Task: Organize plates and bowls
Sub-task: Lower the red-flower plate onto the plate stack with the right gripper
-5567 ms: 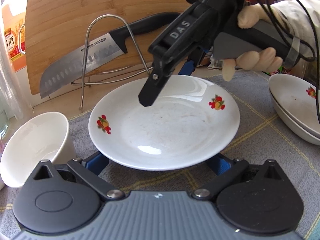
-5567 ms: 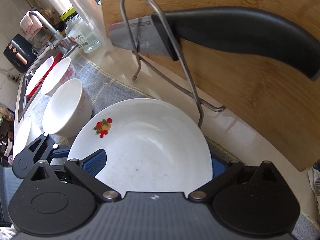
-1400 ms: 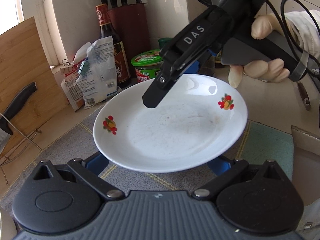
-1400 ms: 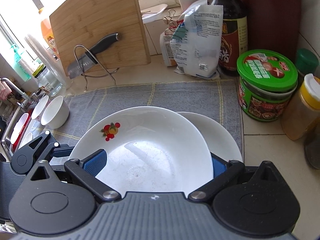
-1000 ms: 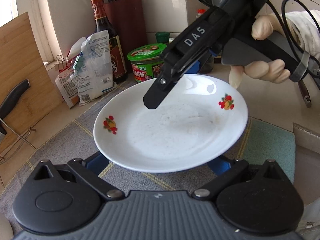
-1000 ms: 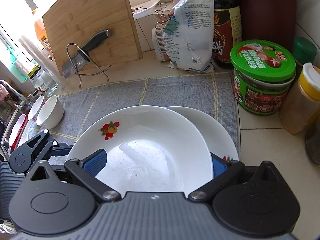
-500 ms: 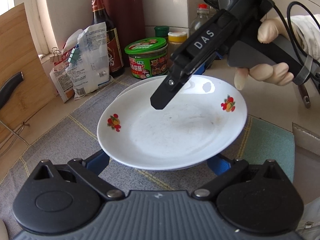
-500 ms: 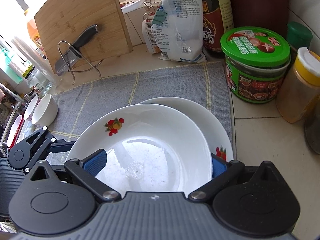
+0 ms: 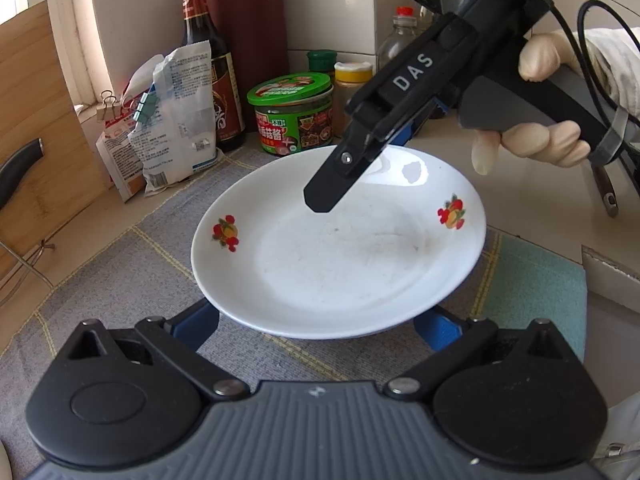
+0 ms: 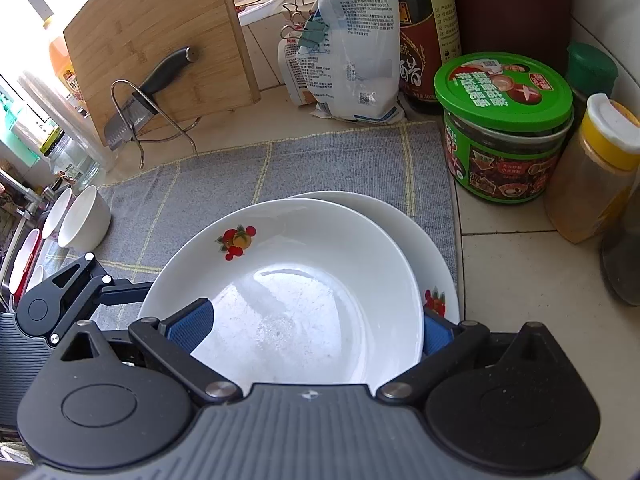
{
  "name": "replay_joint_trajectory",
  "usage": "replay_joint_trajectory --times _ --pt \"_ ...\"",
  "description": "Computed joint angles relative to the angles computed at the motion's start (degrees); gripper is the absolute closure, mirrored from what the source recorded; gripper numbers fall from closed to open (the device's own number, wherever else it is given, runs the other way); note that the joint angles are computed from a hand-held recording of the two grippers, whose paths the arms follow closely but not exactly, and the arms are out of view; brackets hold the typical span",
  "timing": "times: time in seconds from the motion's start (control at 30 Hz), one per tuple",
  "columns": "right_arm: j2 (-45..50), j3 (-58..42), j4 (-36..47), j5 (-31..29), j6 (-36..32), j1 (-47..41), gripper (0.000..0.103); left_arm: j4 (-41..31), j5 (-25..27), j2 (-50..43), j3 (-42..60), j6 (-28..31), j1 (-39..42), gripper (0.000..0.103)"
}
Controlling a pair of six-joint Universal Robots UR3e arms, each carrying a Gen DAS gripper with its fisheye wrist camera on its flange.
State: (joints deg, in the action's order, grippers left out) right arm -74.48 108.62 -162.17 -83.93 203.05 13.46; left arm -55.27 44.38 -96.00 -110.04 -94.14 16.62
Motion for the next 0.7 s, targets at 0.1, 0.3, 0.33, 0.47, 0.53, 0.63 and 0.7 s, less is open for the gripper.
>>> replay_joint_trajectory --times 0.1,0.3,0.33,0.47,0.53,0.63,0.7 --pt "-0.23 -0.34 0.88 -0.5 -0.02 0.31 0.0 -0.08 -0.15 0.01 -0.07 0.32 0.18 0.0" --pt "-1.02 0.03 2.19 -1.37 0.71 0.68 0.0 -0.55 -0.37 -0.19 0.11 1.15 0.26 0.0" --pt "-1.21 0.14 2.44 -1.53 0.8 0.71 0.0 -0.42 -0.53 -0.1 -0.07 1.31 0.33 0.0" --pt "-2.3 1.2 2.71 -2.23 1.21 0.82 0.0 -0.57 -2.53 1.3 -1.8 4.2 0.89 0.001" --pt "-2.87 1.68 2.69 -2.76 1.38 0.96 0.0 -0.66 -3.75 2.29 -3.04 6.1 0.96 0.001" --pt "-3.96 2.8 2.11 -2.93 1.82 0.72 0.0 1.46 -3.74 2.52 -4.17 5.99 0.07 0.001" --pt "-4.59 3.38 1.8 -3.08 1.9 0.72 0.0 2.42 -3.77 2.58 -4.89 5.71 0.2 0.001"
